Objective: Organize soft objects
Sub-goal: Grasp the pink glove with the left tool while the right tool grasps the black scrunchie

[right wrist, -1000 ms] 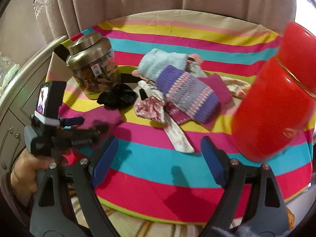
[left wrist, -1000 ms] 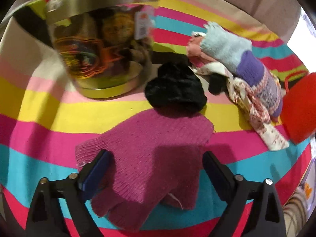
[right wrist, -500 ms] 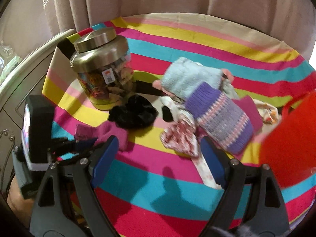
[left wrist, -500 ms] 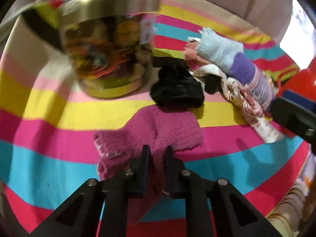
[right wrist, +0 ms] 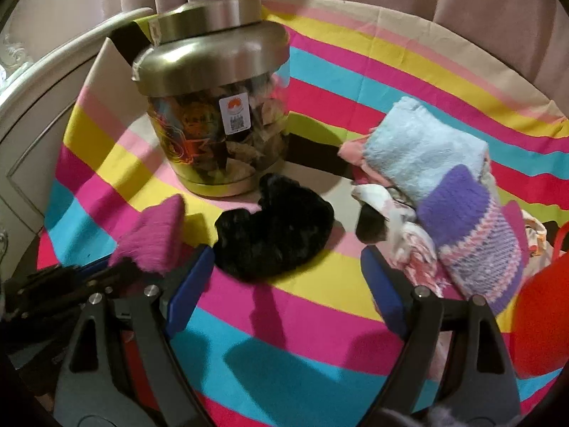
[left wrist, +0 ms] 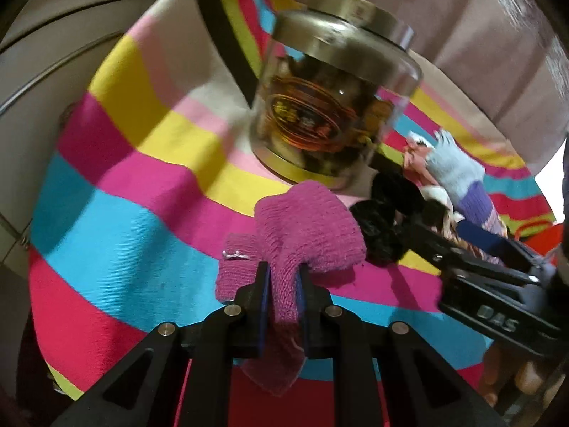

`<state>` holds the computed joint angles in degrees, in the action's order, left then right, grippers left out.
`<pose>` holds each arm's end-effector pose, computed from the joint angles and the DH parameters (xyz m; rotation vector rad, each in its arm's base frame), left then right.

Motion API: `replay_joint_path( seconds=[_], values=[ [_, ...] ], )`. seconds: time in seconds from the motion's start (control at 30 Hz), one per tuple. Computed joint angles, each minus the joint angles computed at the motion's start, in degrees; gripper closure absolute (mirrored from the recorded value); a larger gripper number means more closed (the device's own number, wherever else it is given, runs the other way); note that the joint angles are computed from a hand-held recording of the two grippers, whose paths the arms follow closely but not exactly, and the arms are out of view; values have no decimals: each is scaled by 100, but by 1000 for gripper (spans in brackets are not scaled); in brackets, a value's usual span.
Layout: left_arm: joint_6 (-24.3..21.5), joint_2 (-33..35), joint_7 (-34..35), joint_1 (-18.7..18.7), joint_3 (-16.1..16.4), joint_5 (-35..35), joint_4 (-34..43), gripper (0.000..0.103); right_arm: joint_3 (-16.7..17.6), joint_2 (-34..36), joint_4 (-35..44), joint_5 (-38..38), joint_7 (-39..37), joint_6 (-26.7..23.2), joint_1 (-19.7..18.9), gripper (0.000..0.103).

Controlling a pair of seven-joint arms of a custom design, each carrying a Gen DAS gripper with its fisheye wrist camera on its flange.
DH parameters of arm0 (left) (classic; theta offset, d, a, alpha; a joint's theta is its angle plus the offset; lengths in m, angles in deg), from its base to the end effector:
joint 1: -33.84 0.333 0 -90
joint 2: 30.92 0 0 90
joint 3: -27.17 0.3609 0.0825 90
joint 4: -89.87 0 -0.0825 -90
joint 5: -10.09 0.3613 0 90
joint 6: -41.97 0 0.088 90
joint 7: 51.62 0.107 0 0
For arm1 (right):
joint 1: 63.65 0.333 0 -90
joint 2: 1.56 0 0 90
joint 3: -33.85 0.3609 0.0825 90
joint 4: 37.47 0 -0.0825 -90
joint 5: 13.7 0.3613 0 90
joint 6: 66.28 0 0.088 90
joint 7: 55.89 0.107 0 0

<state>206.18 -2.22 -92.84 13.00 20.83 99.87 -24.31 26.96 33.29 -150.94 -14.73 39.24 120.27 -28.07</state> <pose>0.5170 -0.3223 0.2752 -2.2217 1.5160 -0.8230 0.5807 0.3329 0.2905 -2.1651 1.3210 -0.4893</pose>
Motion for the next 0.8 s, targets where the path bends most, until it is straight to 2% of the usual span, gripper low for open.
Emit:
replay_joint_path(
  seconds=[0.17, 0.3, 0.33, 0.37, 0.43, 0.47, 0.5, 0.53, 0.63, 0.67, 0.8],
  values=[
    [-92, 5, -372, 29, -33, 254, 25, 89, -340, 378, 479, -57, 68, -306, 323, 17],
    [-112, -43, -547, 104, -98, 443, -51, 89, -25, 576, 800, -99, 198, -601, 11, 17],
    [-125, -24, -584, 124, -115, 497, -32, 88, -39, 613, 840, -129, 247, -620, 20, 18],
    [-151, -36, -647, 134, -134, 575, -42, 88, -12, 664, 899, -156, 277, -642, -19, 21],
    [-215, -37, -685, 153, -190, 640, -42, 89, 346, 718, 954, -184, 221, -614, -342, 29],
    [-245, -26, -680, 160, -216, 655, -28, 88, 377, 725, 928, -194, 231, -504, -368, 41],
    [-264, -26, -665, 170, -236, 662, -30, 89, 439, 718, 906, -237, 178, -443, -412, 48],
    [-273, 5, -639, 180, -254, 652, 6, 89, 613, 689, 858, -174, -20, -403, -531, 61],
    [-305, 17, -643, 187, -277, 668, 33, 89, 374, 600, 690, -302, 72, -251, -286, 77],
    [-322, 24, -646, 184, -279, 670, 46, 89, 440, 545, 604, -293, 50, -205, -337, 80],
    [-463, -46, -694, 139, -295, 702, 9, 89, 491, 179, 56, -211, 11, 162, -387, 82]
  ],
)
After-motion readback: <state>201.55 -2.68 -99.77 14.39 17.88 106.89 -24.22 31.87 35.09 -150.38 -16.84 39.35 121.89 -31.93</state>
